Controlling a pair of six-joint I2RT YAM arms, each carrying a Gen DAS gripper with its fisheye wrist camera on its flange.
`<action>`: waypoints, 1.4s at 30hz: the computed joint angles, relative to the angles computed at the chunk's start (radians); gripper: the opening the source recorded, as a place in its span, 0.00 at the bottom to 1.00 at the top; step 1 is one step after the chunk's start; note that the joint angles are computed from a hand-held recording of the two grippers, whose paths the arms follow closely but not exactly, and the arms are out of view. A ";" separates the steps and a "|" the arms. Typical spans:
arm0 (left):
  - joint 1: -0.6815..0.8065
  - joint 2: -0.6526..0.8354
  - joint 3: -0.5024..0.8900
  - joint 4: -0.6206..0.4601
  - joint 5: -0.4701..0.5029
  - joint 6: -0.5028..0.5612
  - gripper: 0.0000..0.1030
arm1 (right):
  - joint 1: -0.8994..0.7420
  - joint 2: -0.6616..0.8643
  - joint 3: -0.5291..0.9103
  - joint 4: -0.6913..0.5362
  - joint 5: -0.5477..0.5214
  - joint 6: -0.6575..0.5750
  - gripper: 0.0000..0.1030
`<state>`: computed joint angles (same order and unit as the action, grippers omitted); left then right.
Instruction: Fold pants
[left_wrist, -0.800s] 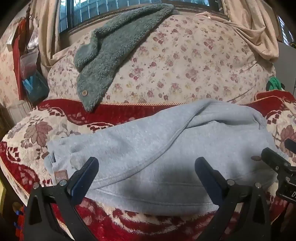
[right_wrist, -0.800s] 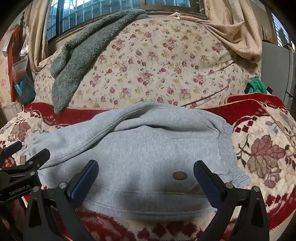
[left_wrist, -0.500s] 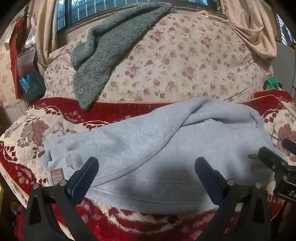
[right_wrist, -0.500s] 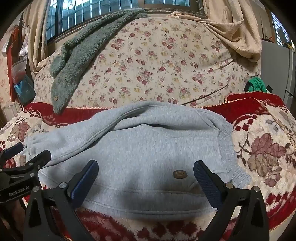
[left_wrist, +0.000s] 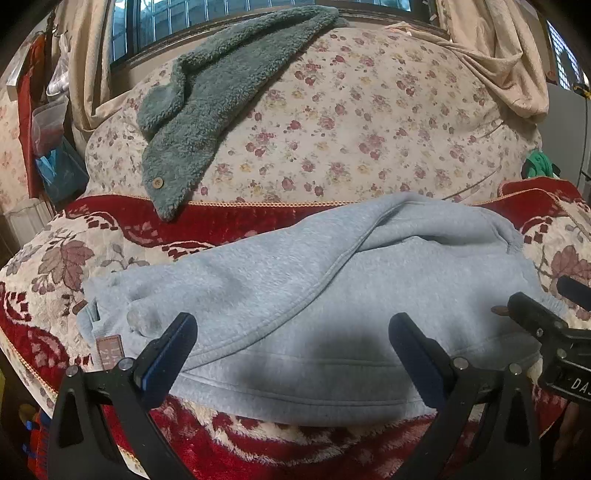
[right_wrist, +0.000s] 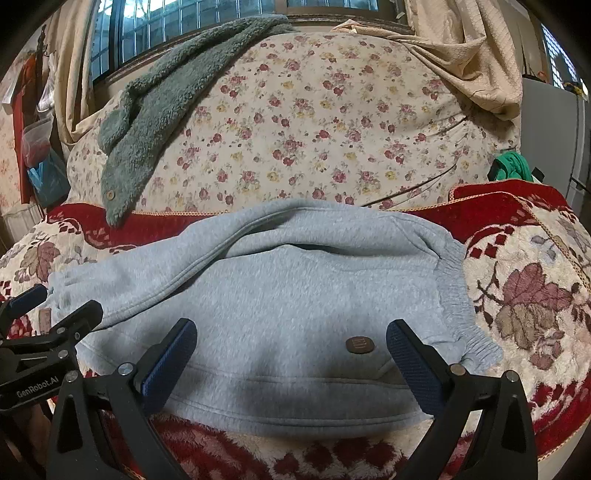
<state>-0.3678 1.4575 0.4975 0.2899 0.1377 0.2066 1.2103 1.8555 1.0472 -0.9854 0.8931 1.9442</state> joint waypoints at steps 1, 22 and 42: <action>-0.002 0.001 0.000 0.000 -0.002 -0.003 1.00 | -0.002 0.006 0.011 -0.005 -0.001 0.000 1.00; 0.035 0.015 0.005 -0.005 0.033 0.015 1.00 | -0.006 0.002 0.008 -0.001 0.001 -0.002 1.00; 0.047 0.067 0.036 -0.013 0.016 0.060 1.00 | -0.026 0.001 0.000 0.043 -0.001 -0.040 1.00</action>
